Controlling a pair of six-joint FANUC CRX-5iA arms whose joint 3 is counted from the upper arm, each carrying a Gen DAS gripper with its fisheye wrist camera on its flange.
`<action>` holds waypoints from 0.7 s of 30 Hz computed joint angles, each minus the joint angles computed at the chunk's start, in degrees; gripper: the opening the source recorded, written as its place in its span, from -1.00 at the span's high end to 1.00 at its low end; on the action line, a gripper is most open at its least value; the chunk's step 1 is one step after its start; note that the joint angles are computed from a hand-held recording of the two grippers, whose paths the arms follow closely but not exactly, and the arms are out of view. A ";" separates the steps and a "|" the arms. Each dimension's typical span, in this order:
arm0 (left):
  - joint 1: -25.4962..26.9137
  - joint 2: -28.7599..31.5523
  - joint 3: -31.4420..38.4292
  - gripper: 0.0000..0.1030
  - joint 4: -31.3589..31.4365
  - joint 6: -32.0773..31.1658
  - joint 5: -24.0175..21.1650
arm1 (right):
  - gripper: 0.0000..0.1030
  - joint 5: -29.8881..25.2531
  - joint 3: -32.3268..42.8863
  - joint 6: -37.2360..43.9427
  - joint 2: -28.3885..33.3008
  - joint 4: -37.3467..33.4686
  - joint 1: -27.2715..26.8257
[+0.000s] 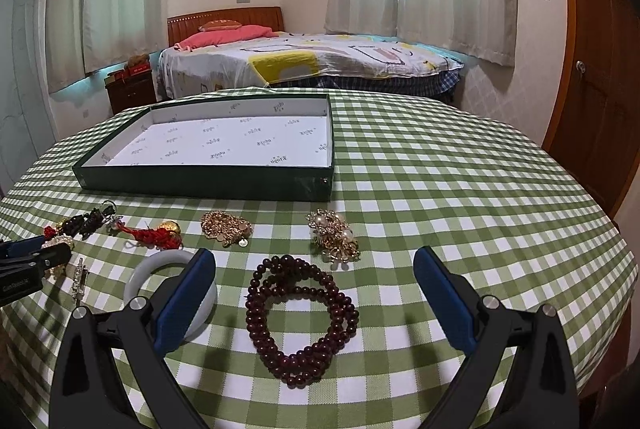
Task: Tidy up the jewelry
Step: 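Grasp the pearl necklace with the left tool while the right tool grasps the dark red bead bracelet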
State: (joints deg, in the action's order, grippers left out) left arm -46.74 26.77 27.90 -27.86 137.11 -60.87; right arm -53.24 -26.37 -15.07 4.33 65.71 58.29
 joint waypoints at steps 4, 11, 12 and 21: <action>-0.26 -0.49 -0.45 0.40 -0.28 0.01 -0.15 | -0.88 0.34 -0.21 -0.10 -0.42 -0.48 -0.15; -0.51 -1.96 -1.70 0.48 -1.33 2.25 0.63 | -0.88 -0.74 1.04 2.36 0.28 -4.39 -0.45; -0.62 -2.07 -1.71 0.49 -1.65 2.48 0.62 | -0.88 -0.88 1.26 2.74 0.39 -5.35 -0.49; -0.70 -2.16 -1.53 0.60 -1.99 2.66 0.52 | -0.84 0.54 1.59 6.53 0.55 -8.81 -0.42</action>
